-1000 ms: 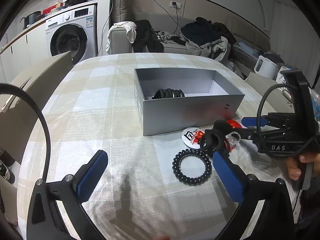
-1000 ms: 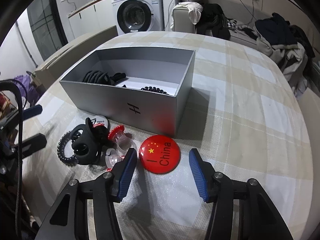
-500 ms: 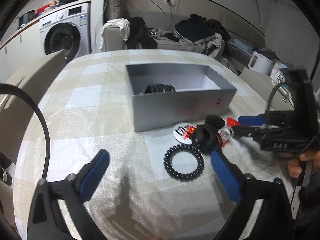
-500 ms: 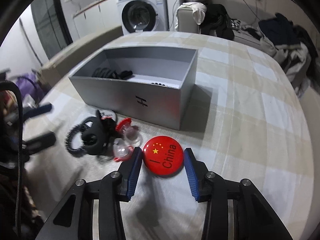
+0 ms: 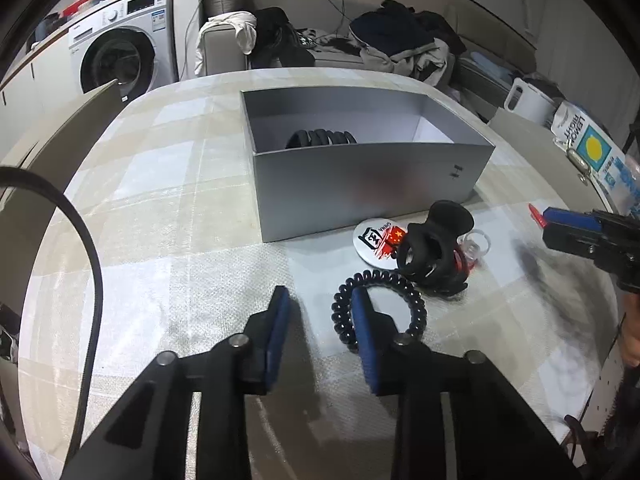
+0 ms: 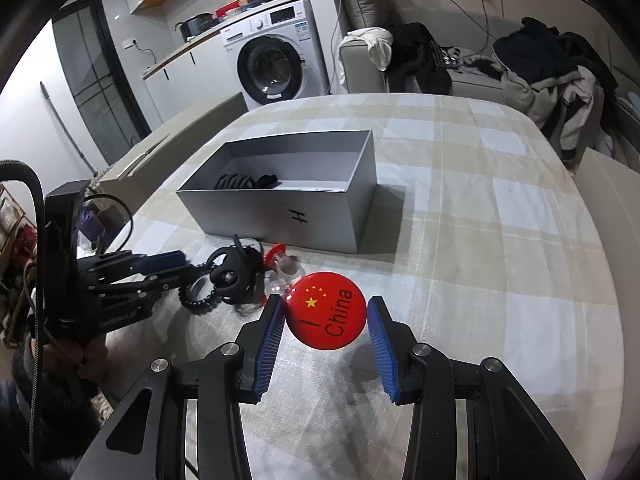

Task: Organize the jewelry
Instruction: 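Lift and carry the badge with the right gripper while the left gripper carries the coil tie to the box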

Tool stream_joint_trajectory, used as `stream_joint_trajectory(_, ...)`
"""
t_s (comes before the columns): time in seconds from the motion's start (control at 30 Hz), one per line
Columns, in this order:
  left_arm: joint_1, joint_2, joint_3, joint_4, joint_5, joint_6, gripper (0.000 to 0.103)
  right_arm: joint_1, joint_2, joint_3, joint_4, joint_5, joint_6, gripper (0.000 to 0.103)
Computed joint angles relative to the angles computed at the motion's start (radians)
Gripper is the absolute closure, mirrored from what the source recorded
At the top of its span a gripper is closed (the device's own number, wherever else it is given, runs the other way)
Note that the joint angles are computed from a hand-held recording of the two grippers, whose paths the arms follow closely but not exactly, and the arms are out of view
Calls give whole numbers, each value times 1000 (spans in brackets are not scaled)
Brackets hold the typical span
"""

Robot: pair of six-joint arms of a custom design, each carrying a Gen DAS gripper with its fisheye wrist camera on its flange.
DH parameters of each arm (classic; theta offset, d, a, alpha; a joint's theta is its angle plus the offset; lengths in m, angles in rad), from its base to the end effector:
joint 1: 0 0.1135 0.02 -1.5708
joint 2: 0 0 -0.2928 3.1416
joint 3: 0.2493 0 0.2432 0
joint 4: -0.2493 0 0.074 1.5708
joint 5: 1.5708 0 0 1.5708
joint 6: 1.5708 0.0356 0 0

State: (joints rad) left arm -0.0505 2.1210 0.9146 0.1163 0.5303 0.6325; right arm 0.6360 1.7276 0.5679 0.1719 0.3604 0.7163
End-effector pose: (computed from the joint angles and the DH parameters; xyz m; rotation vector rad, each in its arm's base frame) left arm 0.3602 -0.0362 0.0714 0.9927 2.2968 -0.4739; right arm 0.2279 0.1526 0.1211 0.2338 2.4597 0.1127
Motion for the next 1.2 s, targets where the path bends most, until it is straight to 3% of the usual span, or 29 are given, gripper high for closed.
stream_joint_trajectory(0.07,-4,-6,-10,3,-4,15,84,0,4,-1,4,-4,2,62)
stream_joint_trajectory(0.13,-3,-7,-3,-31,18,36,98,-2,11,0,9,-11,-3,62)
stream_joint_trajectory(0.5,44,-67,-28,-52,82,59,98,16,5,1,39,6,-20,62)
stream_joint_trajectory(0.83,86,-141,-41,-3,182,-20,98,28,-56,9,73,70,-49,62)
stream_joint_trajectory(1.2,54,-144,-7,70,211,-107,98,-19,-62,54,105,34,-100,62)
